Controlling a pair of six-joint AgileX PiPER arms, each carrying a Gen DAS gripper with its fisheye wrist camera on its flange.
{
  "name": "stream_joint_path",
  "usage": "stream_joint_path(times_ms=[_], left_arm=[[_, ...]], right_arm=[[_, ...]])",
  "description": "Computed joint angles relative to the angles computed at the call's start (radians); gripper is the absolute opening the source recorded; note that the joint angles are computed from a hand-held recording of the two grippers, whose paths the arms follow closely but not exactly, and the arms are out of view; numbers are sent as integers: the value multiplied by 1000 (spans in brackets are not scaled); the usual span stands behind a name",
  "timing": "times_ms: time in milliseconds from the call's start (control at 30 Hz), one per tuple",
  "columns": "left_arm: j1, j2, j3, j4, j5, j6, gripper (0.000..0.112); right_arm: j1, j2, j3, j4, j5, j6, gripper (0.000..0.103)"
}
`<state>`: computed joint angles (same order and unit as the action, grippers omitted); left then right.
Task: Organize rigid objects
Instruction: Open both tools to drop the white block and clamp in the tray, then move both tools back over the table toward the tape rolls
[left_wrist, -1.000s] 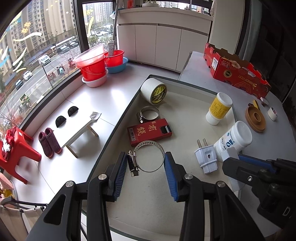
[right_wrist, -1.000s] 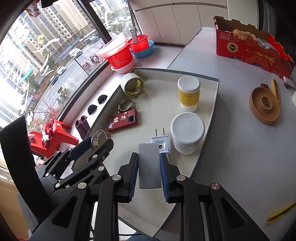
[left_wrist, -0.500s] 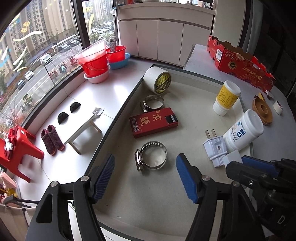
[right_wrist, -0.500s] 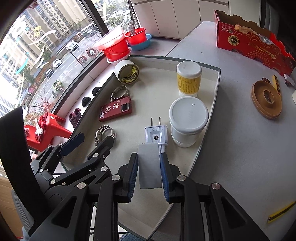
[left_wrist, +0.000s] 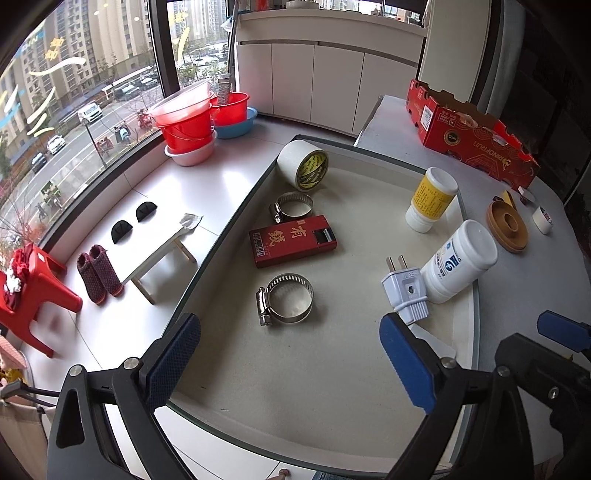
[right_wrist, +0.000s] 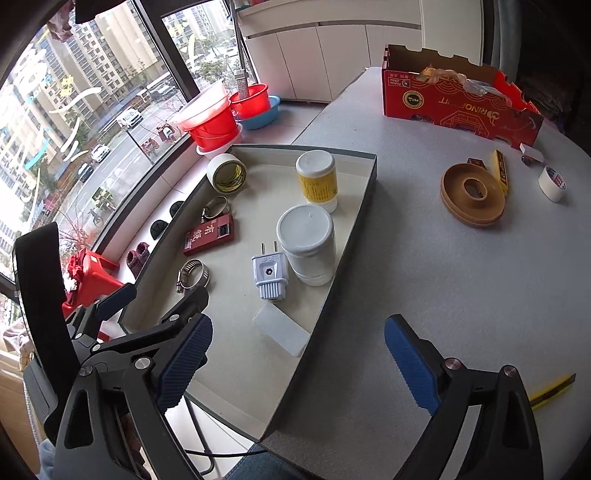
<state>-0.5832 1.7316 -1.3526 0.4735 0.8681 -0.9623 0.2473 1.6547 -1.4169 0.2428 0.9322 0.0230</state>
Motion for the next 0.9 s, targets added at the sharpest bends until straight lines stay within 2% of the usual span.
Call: stream_joint_path(times_ms=[200,400,633,900], left_arm=[[-50,11,-49,-12,47,9,98],[-134,51,-141,-10,106,22,98],[-242,127,-304,-21,180,47,98],[-342,284,-579,-41,298,125,98]], right_arm=[[-60,-71,78,25,-3,-14,95],[-183,-139,151,73,-4,-63,95],[-388,-232,245,158,16,-171,95],[-679,-268,323,257,74,-320,95]])
